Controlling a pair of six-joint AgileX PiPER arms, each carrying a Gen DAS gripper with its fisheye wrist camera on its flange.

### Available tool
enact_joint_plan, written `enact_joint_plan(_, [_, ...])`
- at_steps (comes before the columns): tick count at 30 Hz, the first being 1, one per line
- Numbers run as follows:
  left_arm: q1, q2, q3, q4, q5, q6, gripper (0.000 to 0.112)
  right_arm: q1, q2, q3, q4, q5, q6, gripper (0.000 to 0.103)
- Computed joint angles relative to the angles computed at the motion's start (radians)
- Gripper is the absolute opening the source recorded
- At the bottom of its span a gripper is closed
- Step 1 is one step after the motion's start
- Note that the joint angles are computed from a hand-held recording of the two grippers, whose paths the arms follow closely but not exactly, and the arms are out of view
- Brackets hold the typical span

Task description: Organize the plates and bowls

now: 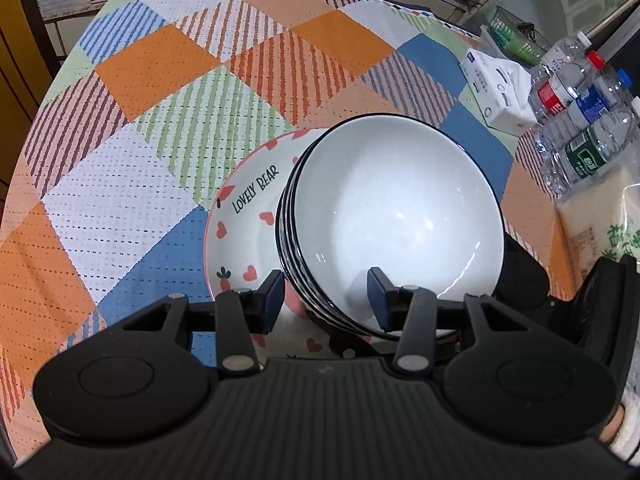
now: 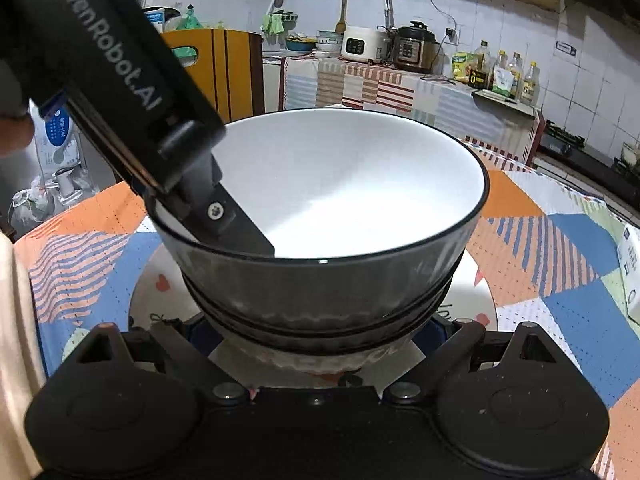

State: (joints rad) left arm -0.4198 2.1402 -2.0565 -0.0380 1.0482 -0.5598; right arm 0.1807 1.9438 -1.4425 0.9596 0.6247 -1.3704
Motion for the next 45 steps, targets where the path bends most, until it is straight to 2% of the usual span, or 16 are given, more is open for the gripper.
enact_joint_plan(2, [-0.008, -0.008, 0.019, 0.018, -0.018, -0.016, 0.044, 0.003, 0.003, -0.016, -0.035, 0.009, 0.054, 0.096])
enact_joint_plan(5, [-0.016, -0.023, 0.047, 0.035, -0.039, -0.041, 0.044, -0.015, 0.019, -0.052, -0.053, 0.073, 0.129, 0.095])
enact_joint_plan(10, [-0.031, -0.043, 0.08, 0.077, -0.064, -0.065, 0.046, -0.008, -0.002, -0.046, -0.122, 0.071, 0.194, 0.095])
enact_joint_plan(17, [-0.074, -0.089, 0.081, 0.196, -0.038, -0.077, 0.049, 0.004, -0.07, -0.019, -0.235, 0.064, 0.316, 0.095])
enact_joint_plan(23, [-0.107, -0.142, 0.076, 0.281, 0.02, -0.097, 0.053, -0.002, -0.147, -0.011, -0.307, 0.088, 0.437, 0.095])
enact_joint_plan(27, [-0.126, -0.193, 0.093, 0.325, 0.047, -0.123, 0.057, 0.003, -0.191, -0.028, -0.407, 0.11, 0.579, 0.095])
enact_joint_plan(31, [-0.151, -0.27, 0.145, 0.378, 0.058, -0.164, 0.063, 0.046, -0.228, -0.093, -0.645, 0.177, 0.872, 0.095])
enact_joint_plan(34, [-0.169, -0.326, 0.177, 0.408, 0.061, -0.189, 0.065, 0.07, -0.251, -0.139, -0.754, 0.218, 1.002, 0.095])
enact_joint_plan(38, [-0.195, -0.405, 0.232, 0.434, 0.037, -0.226, 0.074, 0.067, -0.288, -0.187, -0.79, 0.256, 1.092, 0.095])
enact_joint_plan(42, [-0.216, -0.457, 0.252, 0.458, 0.042, -0.262, 0.079, 0.071, -0.33, -0.207, -0.826, 0.276, 1.145, 0.096])
enact_joint_plan(45, [-0.237, -0.483, 0.27, 0.498, 0.054, -0.285, 0.088, 0.081, -0.353, -0.218, -0.864, 0.301, 1.187, 0.096])
